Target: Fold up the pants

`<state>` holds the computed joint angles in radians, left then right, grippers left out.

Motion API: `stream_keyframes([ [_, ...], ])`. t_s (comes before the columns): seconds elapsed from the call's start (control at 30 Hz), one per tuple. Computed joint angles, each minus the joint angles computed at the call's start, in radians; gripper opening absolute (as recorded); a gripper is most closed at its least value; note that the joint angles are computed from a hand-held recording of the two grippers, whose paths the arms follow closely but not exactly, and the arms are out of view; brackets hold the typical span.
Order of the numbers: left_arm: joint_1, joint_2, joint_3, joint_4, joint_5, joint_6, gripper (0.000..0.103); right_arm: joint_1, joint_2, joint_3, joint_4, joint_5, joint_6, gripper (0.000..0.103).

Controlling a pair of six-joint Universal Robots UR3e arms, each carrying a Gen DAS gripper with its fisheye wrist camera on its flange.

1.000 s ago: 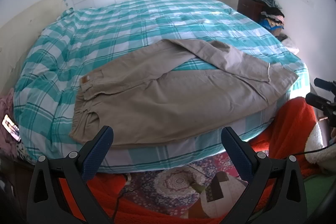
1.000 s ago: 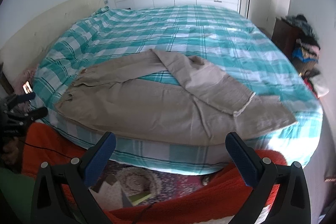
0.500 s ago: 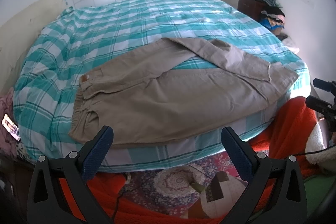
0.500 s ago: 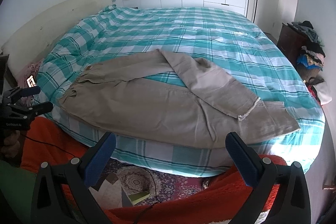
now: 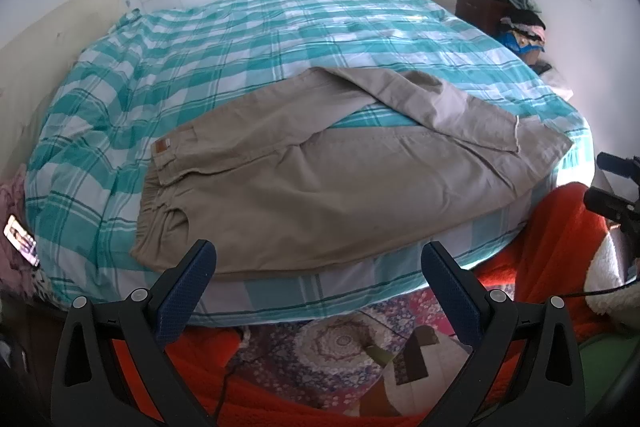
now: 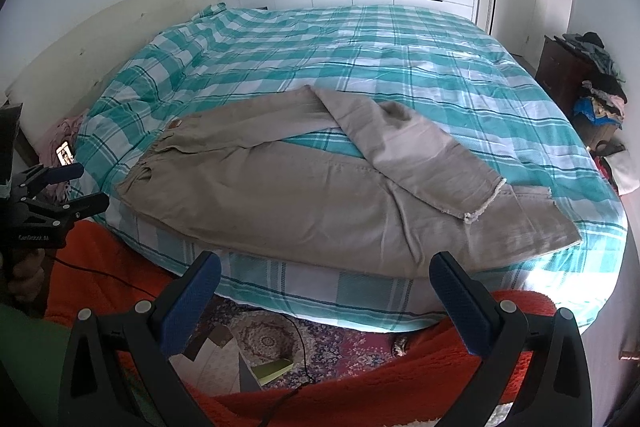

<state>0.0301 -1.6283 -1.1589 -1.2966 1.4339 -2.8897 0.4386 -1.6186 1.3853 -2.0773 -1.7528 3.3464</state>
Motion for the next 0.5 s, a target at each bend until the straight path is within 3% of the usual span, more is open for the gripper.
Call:
stream_keyframes([
  [0.33, 0.025, -0.029, 0.028, -0.014, -0.006, -0.023, 0.102, -0.017, 0.013, 0.015, -0.053, 0.046, -0.021, 0.103],
  [0.5, 0.021, -0.056, 0.061, -0.037, -0.022, -0.037, 0.102, -0.142, 0.026, 0.027, -0.087, 0.049, -0.105, 0.103],
])
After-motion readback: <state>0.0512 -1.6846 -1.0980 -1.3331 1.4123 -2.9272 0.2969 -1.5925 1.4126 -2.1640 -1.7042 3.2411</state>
